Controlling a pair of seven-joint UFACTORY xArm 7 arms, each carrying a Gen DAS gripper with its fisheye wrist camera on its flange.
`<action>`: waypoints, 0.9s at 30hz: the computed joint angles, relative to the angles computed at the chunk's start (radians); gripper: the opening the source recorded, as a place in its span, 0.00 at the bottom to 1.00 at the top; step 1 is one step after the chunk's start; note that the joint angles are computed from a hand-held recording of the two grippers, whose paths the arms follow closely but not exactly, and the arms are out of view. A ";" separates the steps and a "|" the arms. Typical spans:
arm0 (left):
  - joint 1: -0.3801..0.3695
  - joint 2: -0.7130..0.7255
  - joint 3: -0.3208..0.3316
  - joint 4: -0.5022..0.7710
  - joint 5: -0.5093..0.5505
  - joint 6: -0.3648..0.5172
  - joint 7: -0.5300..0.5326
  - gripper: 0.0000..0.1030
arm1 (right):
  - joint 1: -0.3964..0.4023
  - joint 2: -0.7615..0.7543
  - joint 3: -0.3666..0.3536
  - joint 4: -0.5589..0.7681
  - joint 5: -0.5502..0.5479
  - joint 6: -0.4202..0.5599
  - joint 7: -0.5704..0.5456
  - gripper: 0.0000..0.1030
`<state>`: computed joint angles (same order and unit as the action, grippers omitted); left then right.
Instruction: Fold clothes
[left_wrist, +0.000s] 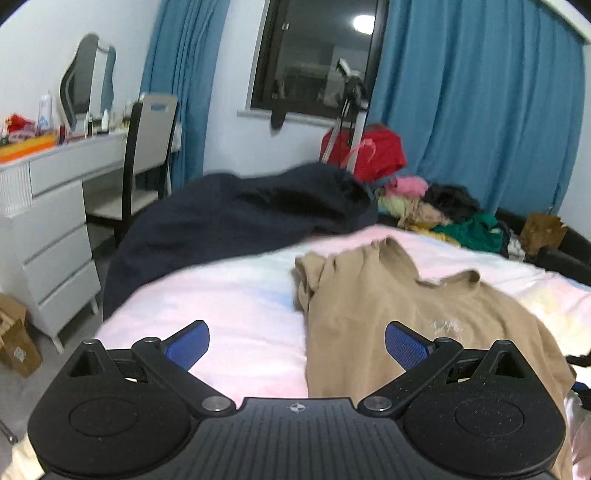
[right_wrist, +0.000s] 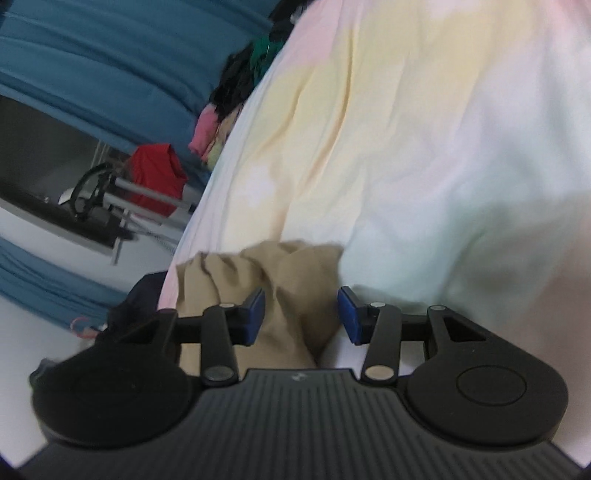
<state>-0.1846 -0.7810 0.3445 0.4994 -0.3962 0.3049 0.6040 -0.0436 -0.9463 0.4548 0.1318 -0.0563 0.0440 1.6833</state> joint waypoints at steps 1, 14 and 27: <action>-0.013 0.021 0.001 0.001 -0.004 -0.013 0.003 0.99 | -0.017 0.047 0.002 0.016 -0.013 -0.030 -0.017 0.45; -0.090 0.083 0.035 0.009 -0.034 -0.092 0.059 0.99 | -0.301 -0.002 0.055 0.247 -0.222 0.257 -0.247 0.04; 0.035 0.042 0.018 0.041 -0.040 0.032 0.046 0.99 | -0.134 -0.109 -0.035 0.213 -0.246 0.405 -0.294 0.92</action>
